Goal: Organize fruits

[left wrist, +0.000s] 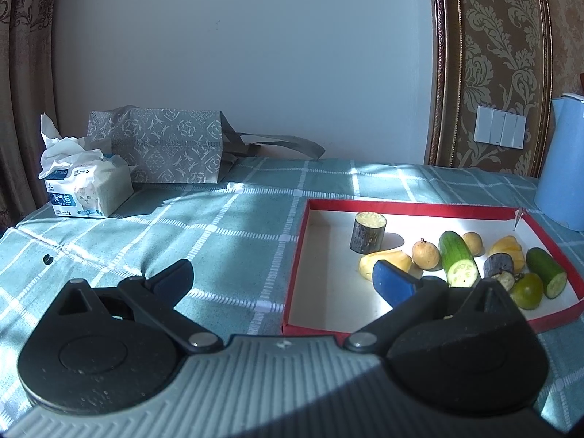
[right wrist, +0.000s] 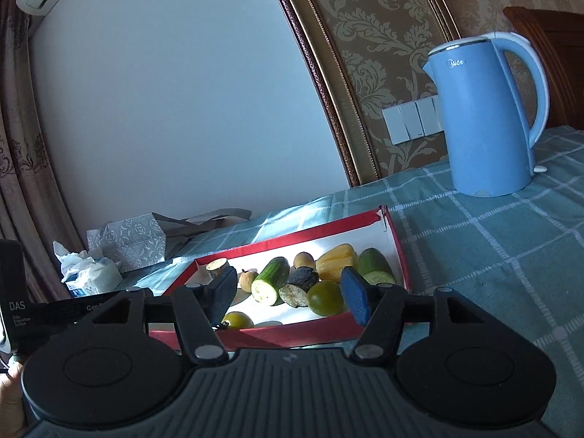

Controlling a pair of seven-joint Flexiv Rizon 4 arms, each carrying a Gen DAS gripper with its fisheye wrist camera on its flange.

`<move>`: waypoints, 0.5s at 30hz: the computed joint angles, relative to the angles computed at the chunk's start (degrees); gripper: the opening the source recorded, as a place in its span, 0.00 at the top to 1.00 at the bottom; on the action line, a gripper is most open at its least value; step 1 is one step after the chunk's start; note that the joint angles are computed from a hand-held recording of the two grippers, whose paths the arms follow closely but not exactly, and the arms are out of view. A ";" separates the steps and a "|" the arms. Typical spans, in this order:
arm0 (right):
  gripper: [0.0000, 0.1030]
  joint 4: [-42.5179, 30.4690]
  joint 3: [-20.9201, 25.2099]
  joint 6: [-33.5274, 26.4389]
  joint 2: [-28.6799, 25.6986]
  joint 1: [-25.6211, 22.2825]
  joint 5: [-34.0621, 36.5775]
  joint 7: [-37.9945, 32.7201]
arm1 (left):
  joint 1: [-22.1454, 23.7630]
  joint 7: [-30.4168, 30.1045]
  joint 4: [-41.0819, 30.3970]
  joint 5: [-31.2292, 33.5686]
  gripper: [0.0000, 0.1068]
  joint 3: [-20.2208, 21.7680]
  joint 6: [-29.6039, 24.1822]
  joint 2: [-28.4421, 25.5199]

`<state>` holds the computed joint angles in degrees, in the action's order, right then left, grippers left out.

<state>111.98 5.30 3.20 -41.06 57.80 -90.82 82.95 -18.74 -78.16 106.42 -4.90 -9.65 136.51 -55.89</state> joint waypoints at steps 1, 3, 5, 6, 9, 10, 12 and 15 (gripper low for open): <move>0.40 0.10 0.20 0.58 -0.02 -0.37 0.39 0.58 | -0.17 0.05 0.01 -0.05 0.04 0.14 0.40 -0.06; 0.40 0.02 0.25 0.36 -0.22 -0.34 1.44 -0.21 | -1.17 0.71 0.07 -1.05 0.04 0.91 1.39 -0.17; 0.40 -0.23 0.33 -0.66 -0.46 0.20 2.80 -0.48 | -2.05 1.75 0.18 -1.90 0.04 1.50 1.89 -0.18; 0.39 -0.03 0.27 -0.77 -0.40 0.34 2.62 -0.47 | -2.26 2.24 0.24 -2.03 0.04 1.60 2.01 -0.16; 0.39 0.40 0.25 -0.10 -0.19 0.16 1.64 0.62 | -3.24 4.02 0.62 -3.14 0.04 2.00 1.49 0.19; 0.39 0.44 0.19 0.29 -0.15 0.02 1.13 0.50 | -3.39 4.54 0.69 -3.17 0.04 2.01 1.36 0.22; 0.38 0.08 0.11 0.65 -0.30 -0.06 0.75 -0.39 | -3.57 5.41 0.87 -3.22 0.04 1.91 0.88 0.39; 0.36 -0.85 0.03 0.61 -0.66 0.20 1.20 -2.72 | -1.94 5.59 1.20 -0.14 0.04 0.41 -0.75 0.89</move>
<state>111.13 5.33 3.80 -41.72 58.01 -89.61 80.23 -20.68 -72.56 107.62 -5.04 -9.25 135.75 -55.00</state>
